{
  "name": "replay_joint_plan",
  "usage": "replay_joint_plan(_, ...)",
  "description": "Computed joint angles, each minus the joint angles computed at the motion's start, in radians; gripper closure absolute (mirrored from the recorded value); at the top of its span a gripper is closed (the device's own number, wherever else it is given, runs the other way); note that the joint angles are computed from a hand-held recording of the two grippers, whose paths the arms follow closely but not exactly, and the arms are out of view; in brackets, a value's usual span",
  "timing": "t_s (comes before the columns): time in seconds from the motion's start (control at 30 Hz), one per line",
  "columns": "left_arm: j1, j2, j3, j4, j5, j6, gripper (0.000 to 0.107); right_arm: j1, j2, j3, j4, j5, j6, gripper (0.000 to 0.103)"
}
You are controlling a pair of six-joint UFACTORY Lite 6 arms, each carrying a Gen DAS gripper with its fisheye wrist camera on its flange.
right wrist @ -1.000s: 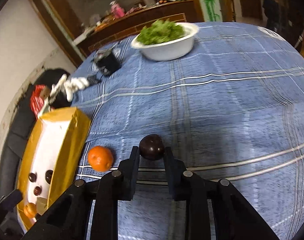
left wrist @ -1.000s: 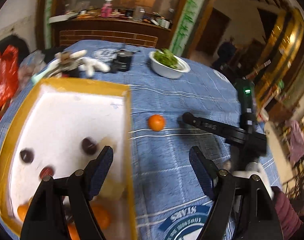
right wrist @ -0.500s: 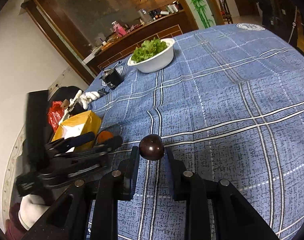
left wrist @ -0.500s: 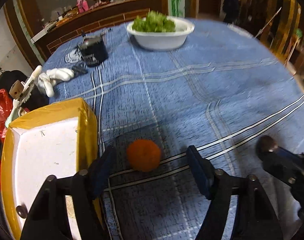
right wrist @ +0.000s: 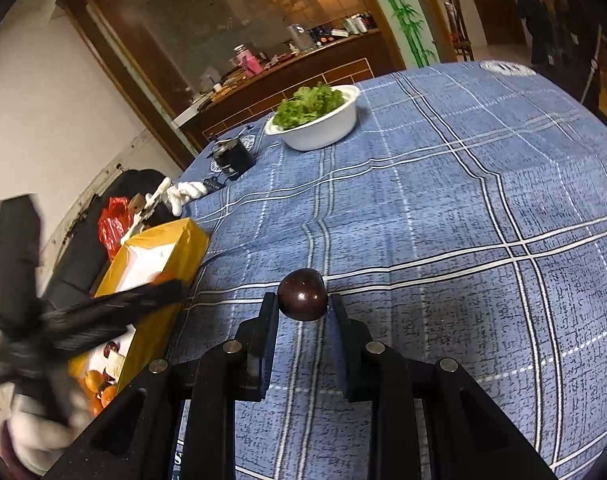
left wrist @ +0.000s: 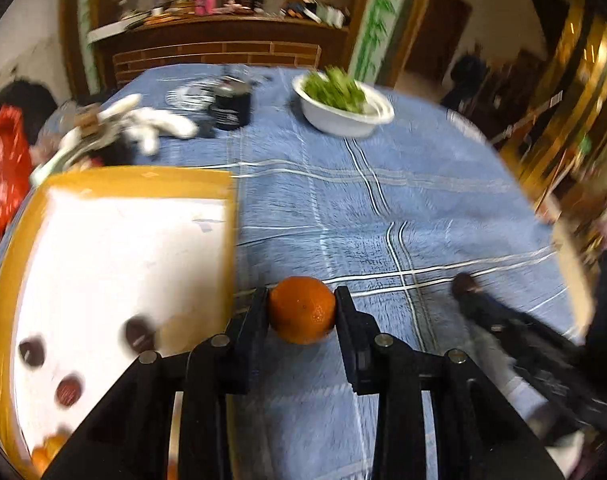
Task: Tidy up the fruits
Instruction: 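Grasp an orange with the left gripper while the right gripper holds the plum, then lower the orange and plum into the white tray and open both grippers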
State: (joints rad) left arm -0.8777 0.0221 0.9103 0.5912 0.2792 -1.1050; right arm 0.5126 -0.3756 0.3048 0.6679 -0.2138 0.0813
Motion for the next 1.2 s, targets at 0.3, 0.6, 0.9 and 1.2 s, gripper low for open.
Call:
replay_joint_plan(0.3, 0.457, -0.500, -0.373, -0.560, 0.031, 0.693, 0.076, 0.362, 0.257, 0.347, 0.743, -0.064, -0.697, 0.075)
replay_joint_plan(0.6, 0.718, -0.458, -0.456, -1.176, 0.003, 1.427, 0.075, 0.465, 0.775, 0.907, 1.332, -0.033, -1.373, 0.075)
replay_joint_plan(0.9, 0.879, -0.714, -0.544, -1.261, 0.138, 1.570, 0.036, 0.475, 0.972, 1.165, 1.689, -0.093, -1.748, 0.057)
replay_joint_plan(1.2, 0.827, -1.221, -0.633, -0.867, 0.333, 1.096, 0.027, 0.570, 0.621, 0.828, 1.223, -0.213, -1.105, 0.040)
